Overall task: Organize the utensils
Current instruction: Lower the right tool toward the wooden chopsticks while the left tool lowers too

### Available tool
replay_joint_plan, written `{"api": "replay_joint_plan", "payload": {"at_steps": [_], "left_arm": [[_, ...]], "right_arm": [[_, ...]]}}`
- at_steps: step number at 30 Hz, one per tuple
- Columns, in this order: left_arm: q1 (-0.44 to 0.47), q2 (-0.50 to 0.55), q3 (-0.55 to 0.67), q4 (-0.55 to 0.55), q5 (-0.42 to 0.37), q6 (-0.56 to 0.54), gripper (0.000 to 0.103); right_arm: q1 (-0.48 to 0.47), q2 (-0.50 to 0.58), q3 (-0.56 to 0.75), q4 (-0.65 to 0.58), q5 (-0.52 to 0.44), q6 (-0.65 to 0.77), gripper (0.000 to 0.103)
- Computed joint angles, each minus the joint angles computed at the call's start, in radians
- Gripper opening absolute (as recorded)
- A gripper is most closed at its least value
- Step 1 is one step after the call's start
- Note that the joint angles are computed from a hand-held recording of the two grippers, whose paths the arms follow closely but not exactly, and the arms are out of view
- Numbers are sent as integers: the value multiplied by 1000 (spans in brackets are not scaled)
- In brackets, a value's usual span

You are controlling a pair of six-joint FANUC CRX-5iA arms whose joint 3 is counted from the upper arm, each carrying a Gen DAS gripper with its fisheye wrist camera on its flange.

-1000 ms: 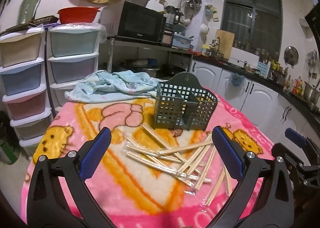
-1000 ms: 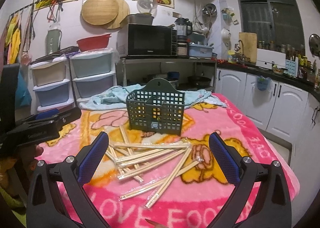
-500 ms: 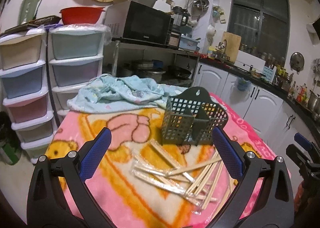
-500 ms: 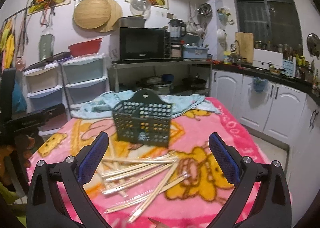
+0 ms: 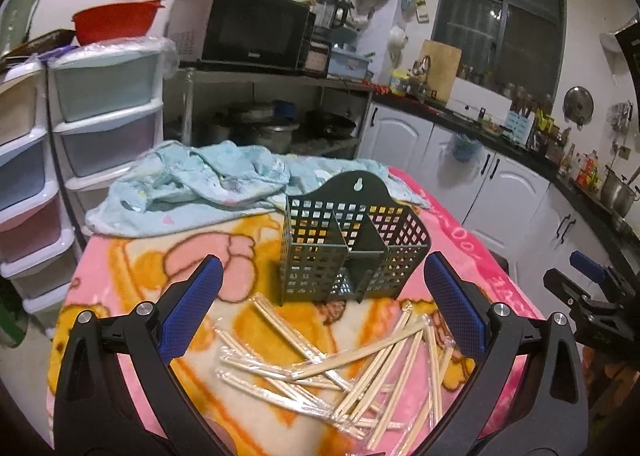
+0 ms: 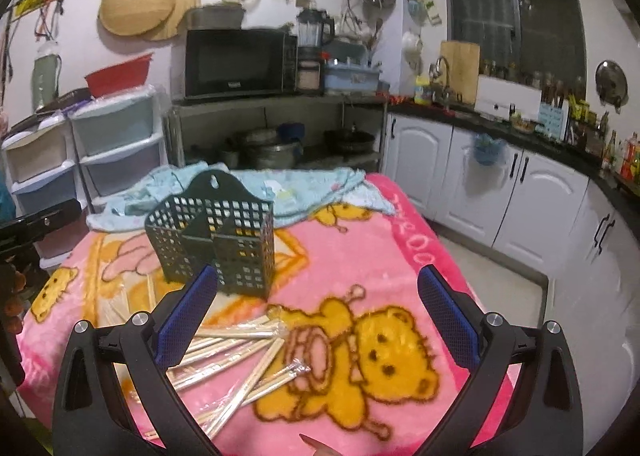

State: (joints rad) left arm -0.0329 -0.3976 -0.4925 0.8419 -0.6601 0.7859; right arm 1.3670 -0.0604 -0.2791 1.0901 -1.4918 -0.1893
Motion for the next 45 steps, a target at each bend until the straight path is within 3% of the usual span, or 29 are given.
{"api": "replay_joint_plan", "payload": {"at_steps": [12,19,24,29,45], "left_arm": [[0,162,133,-230,-100,184,93],[8,252,197,-313,-166,240,92],[11,318,251,-354,-234,274,79],[11,373,282,-359,-280,305,70],[37,494,347,-297,-362,357,55]], "right_arm": [[-78,18,20,-193,129,91,95],[-125,27,33,-322,232,169,71],[-161,41,45,-416,304,228,47],[-201,57,66,-500,368,274,34],[-321,53,75,-687,530,306,24]]}}
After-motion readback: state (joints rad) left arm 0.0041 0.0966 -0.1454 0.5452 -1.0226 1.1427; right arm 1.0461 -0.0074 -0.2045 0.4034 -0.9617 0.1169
